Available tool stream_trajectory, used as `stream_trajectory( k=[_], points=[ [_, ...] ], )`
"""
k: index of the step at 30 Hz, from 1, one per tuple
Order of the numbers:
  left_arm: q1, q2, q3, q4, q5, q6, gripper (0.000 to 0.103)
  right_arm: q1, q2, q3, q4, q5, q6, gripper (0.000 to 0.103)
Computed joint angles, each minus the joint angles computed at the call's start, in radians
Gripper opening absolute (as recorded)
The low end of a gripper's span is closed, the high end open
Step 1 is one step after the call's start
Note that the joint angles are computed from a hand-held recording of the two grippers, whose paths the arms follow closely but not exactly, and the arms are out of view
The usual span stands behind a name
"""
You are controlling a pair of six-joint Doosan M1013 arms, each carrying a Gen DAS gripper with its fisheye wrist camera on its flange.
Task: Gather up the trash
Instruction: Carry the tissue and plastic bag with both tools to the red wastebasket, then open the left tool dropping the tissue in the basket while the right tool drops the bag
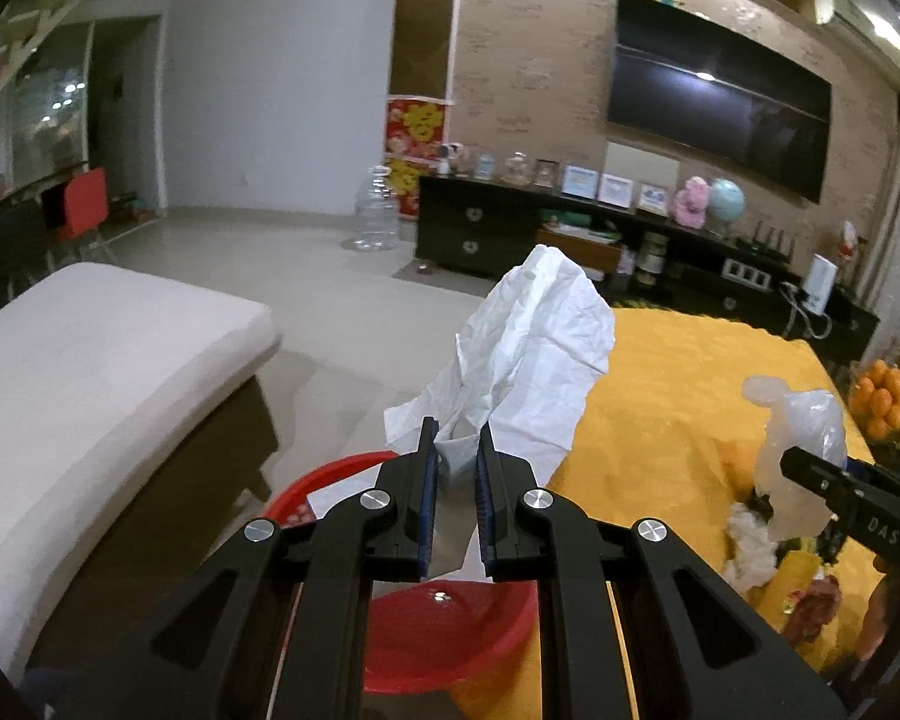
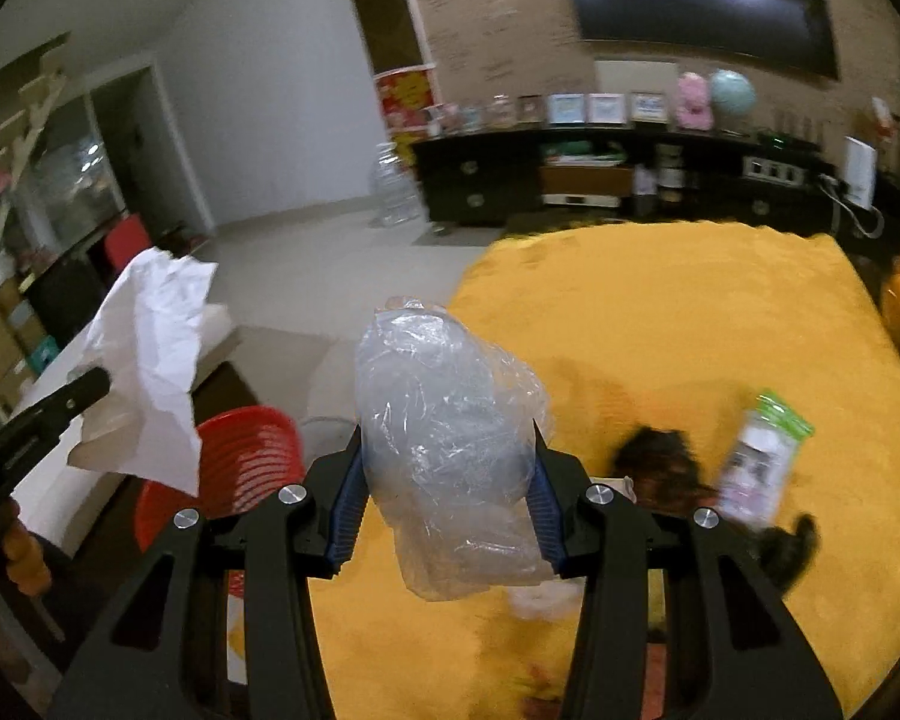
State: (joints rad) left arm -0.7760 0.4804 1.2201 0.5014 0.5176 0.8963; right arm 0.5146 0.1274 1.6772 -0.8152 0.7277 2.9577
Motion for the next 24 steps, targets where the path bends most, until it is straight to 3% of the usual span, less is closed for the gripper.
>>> stream_trajectory(
  k=[14, 24],
  points=[
    [0.034, 0.012, -0.013, 0.06, 0.089, -0.097, 0.011, -0.024, 0.137, -0.189, 0.233, -0.109, -0.369, 0.045],
    [0.049, 0.05, -0.053, -0.017, 0.169, -0.04, 0.011, -0.041, 0.185, -0.213, 0.41, -0.158, -0.509, 0.045]
  ],
)
